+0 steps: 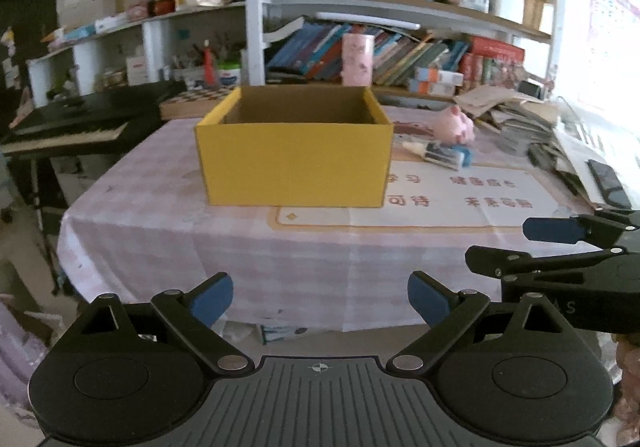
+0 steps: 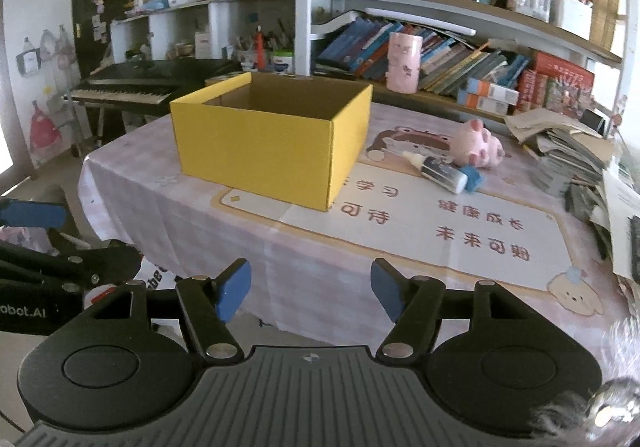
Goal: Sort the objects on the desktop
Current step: 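Lift both open tools out of the box and back over the table, then move both open tools toward the spray bottle and blue cloth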
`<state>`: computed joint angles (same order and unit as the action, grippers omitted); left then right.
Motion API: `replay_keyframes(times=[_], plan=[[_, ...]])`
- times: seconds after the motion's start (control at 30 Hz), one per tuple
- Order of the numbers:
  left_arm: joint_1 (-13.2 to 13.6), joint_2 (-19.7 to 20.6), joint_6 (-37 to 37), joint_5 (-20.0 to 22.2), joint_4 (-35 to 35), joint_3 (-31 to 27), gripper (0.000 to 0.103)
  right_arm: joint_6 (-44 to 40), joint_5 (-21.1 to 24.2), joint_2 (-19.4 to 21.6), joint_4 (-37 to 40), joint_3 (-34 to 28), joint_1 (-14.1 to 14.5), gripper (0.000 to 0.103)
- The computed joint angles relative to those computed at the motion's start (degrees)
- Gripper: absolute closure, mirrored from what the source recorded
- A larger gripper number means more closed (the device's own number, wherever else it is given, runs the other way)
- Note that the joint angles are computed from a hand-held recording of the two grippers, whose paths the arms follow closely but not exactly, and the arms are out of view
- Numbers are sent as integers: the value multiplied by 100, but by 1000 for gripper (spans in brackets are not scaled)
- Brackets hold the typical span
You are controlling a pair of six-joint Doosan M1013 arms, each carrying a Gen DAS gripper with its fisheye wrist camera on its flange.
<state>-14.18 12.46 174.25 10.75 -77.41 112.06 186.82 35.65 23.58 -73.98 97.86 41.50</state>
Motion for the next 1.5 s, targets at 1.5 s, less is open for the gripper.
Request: replay_keyframes(times=[1.5], plan=[[-623, 1016, -765, 1556, 1507, -1258, 7, -37, 1078, -201, 1088, 314, -585, 35]])
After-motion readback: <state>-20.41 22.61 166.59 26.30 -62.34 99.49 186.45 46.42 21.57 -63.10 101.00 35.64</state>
